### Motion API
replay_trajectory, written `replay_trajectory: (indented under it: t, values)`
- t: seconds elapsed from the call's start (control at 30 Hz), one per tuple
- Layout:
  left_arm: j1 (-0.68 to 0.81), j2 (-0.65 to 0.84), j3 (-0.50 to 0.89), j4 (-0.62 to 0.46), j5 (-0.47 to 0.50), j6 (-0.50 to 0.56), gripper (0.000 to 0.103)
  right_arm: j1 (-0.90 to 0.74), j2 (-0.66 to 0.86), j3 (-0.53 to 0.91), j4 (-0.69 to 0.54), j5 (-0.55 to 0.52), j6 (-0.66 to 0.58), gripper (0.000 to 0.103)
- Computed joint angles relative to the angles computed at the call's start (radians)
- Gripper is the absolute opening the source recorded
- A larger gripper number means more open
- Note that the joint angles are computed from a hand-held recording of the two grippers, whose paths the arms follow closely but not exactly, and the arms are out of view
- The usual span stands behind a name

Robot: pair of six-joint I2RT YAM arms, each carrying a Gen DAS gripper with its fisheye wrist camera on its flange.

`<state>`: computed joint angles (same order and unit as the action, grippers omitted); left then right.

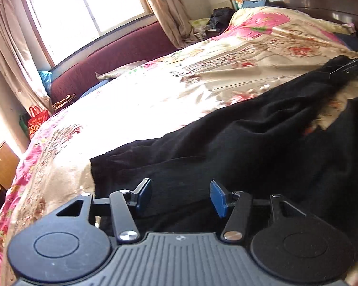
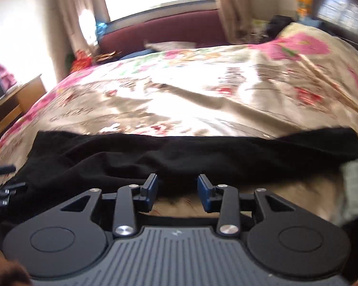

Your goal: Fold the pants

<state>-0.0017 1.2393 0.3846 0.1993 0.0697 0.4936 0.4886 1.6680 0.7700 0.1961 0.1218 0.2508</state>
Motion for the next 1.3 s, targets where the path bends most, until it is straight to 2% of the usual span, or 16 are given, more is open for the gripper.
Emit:
replay_trajectory:
  t: [0.17,0.27,0.37,0.47,0.57,0.67,0.8,0.9,1.0,1.1,1.17,1.27,1.3]
  values:
    - [0.135,0.342,0.25,0.07,0.024,0.039,0.071,0.025,0.393,0.505,-0.192,-0.098,-0.173,0.04]
    - [0.166,0.503,0.396,0.08,0.016,0.031,0.075,0.03,0.573,0.746,-0.298,-0.085,-0.307,0.044]
    - [0.188,0.629,0.53,0.032,0.02,0.012,0.077,0.008,0.697,0.915,-0.404,-0.093,-0.366,0.044]
    - [0.212,0.695,0.607,-0.03,0.062,0.004,0.078,-0.018,0.78,1.029,-0.485,-0.106,-0.396,0.045]
    - [0.217,0.714,0.623,-0.044,0.086,0.005,0.079,-0.033,0.794,1.041,-0.477,-0.126,-0.399,0.05]
    - [0.213,0.731,0.66,-0.087,0.1,0.009,0.079,-0.039,0.806,1.083,-0.535,-0.149,-0.4,0.05]
    - [0.209,0.727,0.667,-0.095,0.085,0.034,0.079,-0.032,0.821,1.132,-0.6,-0.162,-0.47,0.052]
    - [0.212,0.73,0.664,-0.074,0.085,0.04,0.079,-0.038,0.854,1.184,-0.616,-0.17,-0.457,0.052]
    - [0.198,0.794,0.723,-0.093,0.052,0.013,0.08,-0.022,0.889,1.211,-0.585,-0.136,-0.408,0.052]
    - [0.178,0.836,0.754,-0.092,0.006,-0.005,0.078,-0.008,0.904,1.233,-0.587,-0.114,-0.397,0.041]
    - [0.162,0.822,0.733,-0.064,-0.032,-0.021,0.057,0.003,0.899,1.237,-0.597,-0.106,-0.379,0.01]
    - [0.172,0.795,0.737,-0.104,-0.004,-0.041,0.037,0.03,0.851,1.165,-0.556,-0.061,-0.366,0.005]
    - [0.173,0.784,0.734,-0.109,-0.001,-0.042,0.036,0.033,0.828,1.134,-0.537,-0.061,-0.358,0.005]
